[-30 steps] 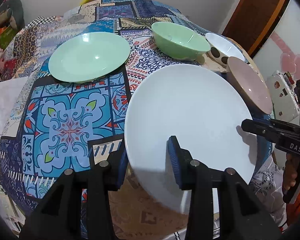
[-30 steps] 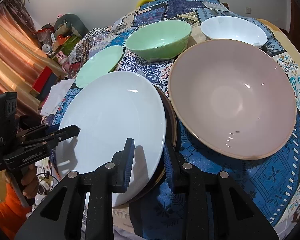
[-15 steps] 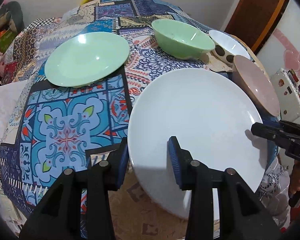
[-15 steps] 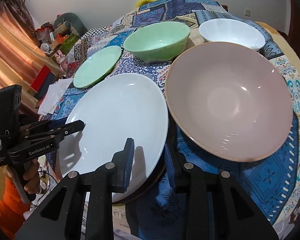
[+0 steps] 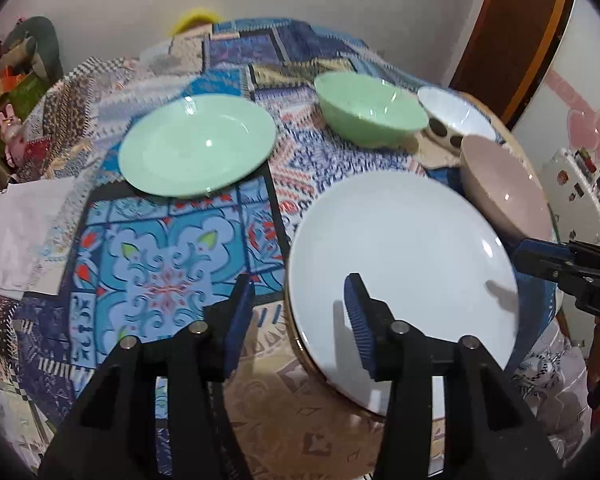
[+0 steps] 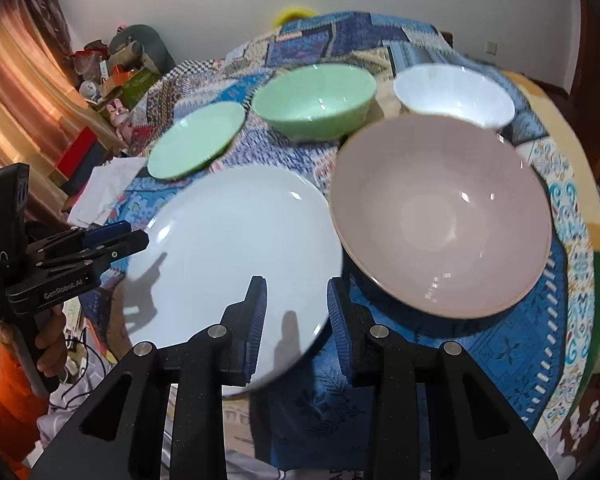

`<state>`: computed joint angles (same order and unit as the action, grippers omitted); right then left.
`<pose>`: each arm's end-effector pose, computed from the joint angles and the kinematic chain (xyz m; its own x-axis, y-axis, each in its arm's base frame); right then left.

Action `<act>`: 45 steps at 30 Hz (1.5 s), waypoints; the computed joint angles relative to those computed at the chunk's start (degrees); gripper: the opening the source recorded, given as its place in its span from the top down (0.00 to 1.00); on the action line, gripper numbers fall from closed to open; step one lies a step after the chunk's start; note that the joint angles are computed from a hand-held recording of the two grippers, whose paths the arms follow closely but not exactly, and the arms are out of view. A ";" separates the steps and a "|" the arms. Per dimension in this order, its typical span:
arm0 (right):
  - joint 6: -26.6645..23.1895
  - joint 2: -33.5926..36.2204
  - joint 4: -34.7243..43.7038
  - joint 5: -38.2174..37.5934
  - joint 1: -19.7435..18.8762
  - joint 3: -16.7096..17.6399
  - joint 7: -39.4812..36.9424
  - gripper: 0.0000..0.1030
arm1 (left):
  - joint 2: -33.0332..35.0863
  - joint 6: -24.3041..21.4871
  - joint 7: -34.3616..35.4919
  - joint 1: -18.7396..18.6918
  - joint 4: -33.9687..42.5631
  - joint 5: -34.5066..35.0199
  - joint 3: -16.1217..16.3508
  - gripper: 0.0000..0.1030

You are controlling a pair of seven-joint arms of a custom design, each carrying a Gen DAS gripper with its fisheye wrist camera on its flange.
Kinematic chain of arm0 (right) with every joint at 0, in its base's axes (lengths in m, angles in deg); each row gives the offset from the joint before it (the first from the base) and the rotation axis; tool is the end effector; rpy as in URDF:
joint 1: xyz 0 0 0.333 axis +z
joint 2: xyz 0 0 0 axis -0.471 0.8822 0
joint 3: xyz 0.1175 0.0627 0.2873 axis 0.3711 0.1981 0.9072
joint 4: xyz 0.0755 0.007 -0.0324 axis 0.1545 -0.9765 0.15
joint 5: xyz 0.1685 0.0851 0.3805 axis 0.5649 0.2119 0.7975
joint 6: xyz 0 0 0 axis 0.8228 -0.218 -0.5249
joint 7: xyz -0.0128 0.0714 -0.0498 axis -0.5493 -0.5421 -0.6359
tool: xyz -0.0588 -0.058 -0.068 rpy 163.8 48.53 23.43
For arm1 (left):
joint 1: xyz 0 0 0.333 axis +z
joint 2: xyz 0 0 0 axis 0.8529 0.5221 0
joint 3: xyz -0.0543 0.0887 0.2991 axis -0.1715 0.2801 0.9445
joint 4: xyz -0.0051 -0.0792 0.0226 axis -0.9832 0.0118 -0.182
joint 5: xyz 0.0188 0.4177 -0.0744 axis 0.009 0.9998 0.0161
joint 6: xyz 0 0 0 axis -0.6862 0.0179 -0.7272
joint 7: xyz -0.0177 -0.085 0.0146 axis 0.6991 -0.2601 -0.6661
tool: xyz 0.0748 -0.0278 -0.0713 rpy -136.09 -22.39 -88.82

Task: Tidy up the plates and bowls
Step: 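Lower the white plate onto the dark brown plate and open both tools, then grasp the light green plate rim with the left tool while the right tool grasps it too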

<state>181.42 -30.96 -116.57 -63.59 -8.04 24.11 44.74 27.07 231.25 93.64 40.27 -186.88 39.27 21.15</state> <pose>0.5326 0.2198 0.4634 0.1252 -0.9545 -0.2707 -0.8382 0.0442 -0.5436 0.5648 -0.3329 0.4498 -0.3485 -0.9290 0.1248 -0.7983 0.2244 -0.5588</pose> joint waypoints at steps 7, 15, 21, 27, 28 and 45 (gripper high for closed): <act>1.46 2.40 4.73 -3.78 0.27 1.13 0.33 0.68 | -4.29 5.53 -1.81 1.16 -3.46 1.51 0.55 0.40; 1.81 8.39 13.88 -6.87 0.02 2.65 -2.14 0.54 | -6.00 8.06 -3.79 3.83 -3.42 3.94 0.95 0.26; -0.75 13.93 21.69 -9.38 -0.57 3.70 -2.21 0.53 | -4.94 9.01 -7.25 5.43 -1.89 7.23 2.10 0.26; -4.80 20.43 30.32 -8.80 -1.38 4.52 -3.76 0.53 | -2.00 11.05 -15.96 5.35 0.65 16.39 5.11 0.22; -5.16 21.01 31.07 -9.02 -1.40 4.56 -3.66 0.53 | -1.36 11.37 -16.33 5.39 1.21 17.03 5.47 0.22; -22.45 45.50 65.09 -11.29 -0.43 4.14 -5.36 0.53 | 16.03 3.39 3.53 8.28 18.97 -1.19 4.64 0.22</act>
<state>158.98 14.54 -51.49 -74.88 -8.47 28.25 39.38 43.10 234.64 97.16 48.55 -167.91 38.09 25.79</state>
